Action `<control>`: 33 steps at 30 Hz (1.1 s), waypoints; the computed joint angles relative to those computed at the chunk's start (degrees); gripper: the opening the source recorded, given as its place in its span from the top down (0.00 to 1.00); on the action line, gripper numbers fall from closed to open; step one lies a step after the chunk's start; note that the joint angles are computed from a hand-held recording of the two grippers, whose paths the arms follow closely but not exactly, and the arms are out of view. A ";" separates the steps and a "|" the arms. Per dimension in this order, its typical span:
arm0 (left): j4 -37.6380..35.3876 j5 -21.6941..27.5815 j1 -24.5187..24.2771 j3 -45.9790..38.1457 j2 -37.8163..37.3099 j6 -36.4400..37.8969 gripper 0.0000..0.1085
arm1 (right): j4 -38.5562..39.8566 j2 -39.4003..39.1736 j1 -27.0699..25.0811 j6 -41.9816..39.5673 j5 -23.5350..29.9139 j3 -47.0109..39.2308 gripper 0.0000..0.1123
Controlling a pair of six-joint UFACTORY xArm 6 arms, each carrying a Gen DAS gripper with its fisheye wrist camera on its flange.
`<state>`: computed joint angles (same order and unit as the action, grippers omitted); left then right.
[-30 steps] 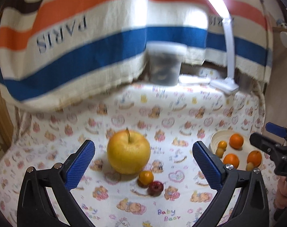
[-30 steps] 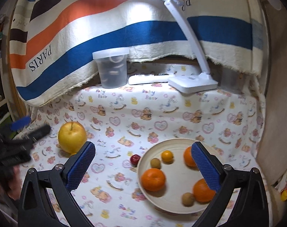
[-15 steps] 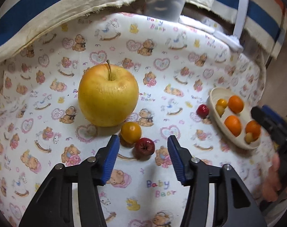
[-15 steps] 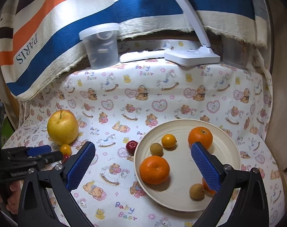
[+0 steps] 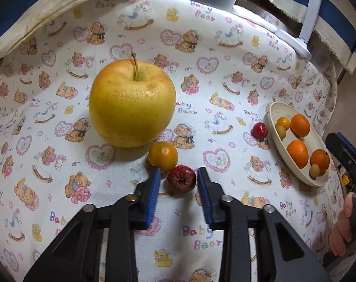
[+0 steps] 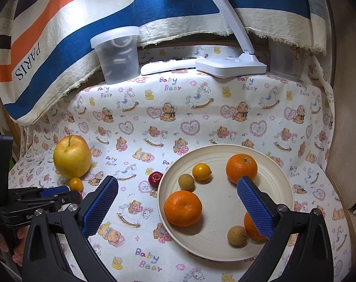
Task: Organize fruits
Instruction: 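Reach the left tool to a small red fruit and close on it, then lift the red fruit with the left tool while the right tool grasps another red fruit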
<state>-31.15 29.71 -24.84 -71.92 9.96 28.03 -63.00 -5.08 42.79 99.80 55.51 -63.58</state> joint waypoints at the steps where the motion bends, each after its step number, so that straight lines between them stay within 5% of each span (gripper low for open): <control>1: -0.43 0.60 0.04 -0.12 0.04 0.38 0.76 | 0.12 -0.01 -0.07 -0.07 -0.03 0.05 0.09; 6: -2.38 -0.46 0.19 0.88 -0.96 1.17 0.77 | 0.99 0.30 -0.29 -0.52 0.00 0.01 0.09; 10: -4.80 -6.98 -0.05 3.96 -4.22 3.40 0.77 | 4.06 0.72 -1.45 -2.28 -0.84 -1.12 0.09; 13: -9.30 -9.93 0.27 4.98 -5.83 6.82 0.77 | 9.44 1.76 -3.31 -6.75 -3.37 -2.83 0.27; 17: -12.15 -14.30 0.34 5.44 -5.92 10.00 0.77 | 15.83 6.46 -4.74 -17.28 -3.41 -9.09 0.38; 24: -9.61 -15.74 1.22 4.72 -4.09 7.30 0.77 | 29.47 20.60 -6.02 -40.03 5.75 -27.67 0.56; 33: -10.10 -13.44 1.93 4.16 -3.71 6.10 0.77 | 29.78 34.18 -5.78 -53.49 19.58 -45.00 0.64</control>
